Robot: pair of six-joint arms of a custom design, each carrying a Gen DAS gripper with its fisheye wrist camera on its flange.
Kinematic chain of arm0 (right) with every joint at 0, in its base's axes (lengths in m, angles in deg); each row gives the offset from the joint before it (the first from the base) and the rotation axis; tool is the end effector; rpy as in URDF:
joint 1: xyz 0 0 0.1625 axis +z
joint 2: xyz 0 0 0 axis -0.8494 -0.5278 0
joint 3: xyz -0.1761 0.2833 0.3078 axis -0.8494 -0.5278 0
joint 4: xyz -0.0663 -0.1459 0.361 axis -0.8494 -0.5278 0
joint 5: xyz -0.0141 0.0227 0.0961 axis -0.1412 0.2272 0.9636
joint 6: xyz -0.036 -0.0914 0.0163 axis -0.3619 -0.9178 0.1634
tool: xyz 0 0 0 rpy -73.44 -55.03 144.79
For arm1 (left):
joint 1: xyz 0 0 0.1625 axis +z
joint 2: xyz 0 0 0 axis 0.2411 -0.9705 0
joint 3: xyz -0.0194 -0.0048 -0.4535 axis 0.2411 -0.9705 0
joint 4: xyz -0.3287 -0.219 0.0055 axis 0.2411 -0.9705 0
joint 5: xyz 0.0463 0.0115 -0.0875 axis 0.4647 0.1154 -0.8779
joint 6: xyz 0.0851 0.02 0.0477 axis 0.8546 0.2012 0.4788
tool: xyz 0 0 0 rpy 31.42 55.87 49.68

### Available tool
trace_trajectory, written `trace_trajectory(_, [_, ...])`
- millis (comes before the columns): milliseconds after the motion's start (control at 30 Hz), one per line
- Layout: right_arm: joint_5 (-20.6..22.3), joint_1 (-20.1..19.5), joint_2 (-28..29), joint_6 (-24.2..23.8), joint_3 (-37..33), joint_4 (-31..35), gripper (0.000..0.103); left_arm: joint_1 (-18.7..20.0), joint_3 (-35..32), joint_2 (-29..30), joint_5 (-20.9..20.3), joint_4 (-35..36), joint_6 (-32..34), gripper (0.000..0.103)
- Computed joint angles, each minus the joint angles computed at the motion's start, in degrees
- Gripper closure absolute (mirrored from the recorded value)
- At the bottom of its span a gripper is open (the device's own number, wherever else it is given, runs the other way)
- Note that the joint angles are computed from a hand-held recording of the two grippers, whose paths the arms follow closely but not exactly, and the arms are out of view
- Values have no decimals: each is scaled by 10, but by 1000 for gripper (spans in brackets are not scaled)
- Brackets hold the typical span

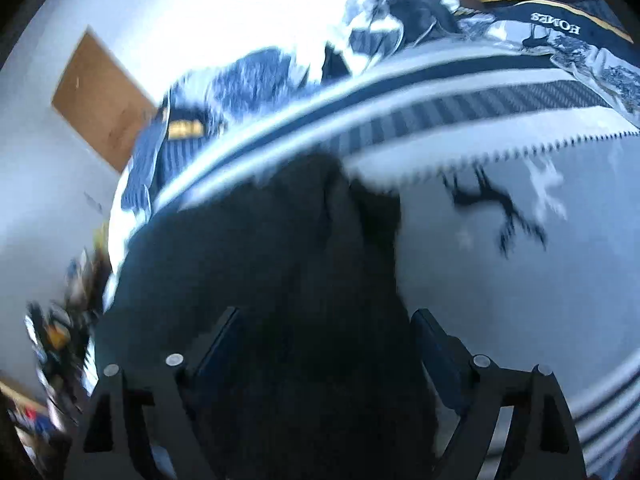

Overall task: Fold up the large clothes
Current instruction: 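Release the jacket and pull both grippers back from the bundle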

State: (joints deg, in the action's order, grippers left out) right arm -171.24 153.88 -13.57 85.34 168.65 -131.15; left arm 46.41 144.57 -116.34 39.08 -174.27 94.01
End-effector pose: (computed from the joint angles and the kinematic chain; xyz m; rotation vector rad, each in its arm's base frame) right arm 0.1248 -0.5944 0.2812 -0.6490 -2.2317 1.2361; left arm -0.2499 -0.8374 0.1885 0.8793 2.2492 -0.6353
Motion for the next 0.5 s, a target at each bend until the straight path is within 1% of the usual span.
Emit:
trace_trajectory(33, [7,-1,-3,20,7,16,17,2,30,-17,2,7,-16,29])
trace_trajectory(67, [10,0,-3,23,5,24,18,2,37,-20,6,16,-30,29])
trace_trajectory(100, [-3,4,4,9,0,11,18,0,55,-33,0,1,-29,29])
trace_trajectory(133, [-13,4,9,-1,-7,13,18,-1,73,-41,-7,-38,-23,29])
trace_trajectory(167, [-19,2,11,0,-14,33,24,-2,83,-43,-6,-69,-14,29])
trace_trajectory(200, [-15,-2,10,11,-16,52,30,0,80,-39,-2,-75,-8,29])
trace_trajectory(233, [-7,-5,7,18,-13,65,38,2,75,-38,-4,-57,-16,29])
trace_trajectory(267, [-13,-2,1,22,-1,65,44,5,66,-38,-6,-26,-29,29])
trace_trajectory(300, [-24,2,0,23,3,63,46,7,52,-33,1,-2,-31,29])
trace_trajectory(333, [-28,5,-2,25,10,54,49,6,55,-33,13,4,-23,29])
trace_trajectory(400, [-25,6,-5,40,23,52,53,6,69,-34,35,-2,1,29])
trace_trajectory(433, [-24,7,-9,52,30,61,55,6,75,-36,39,-3,10,29])
trace_trajectory(500, [-29,11,-12,67,41,71,55,9,94,-50,33,-9,22,29])
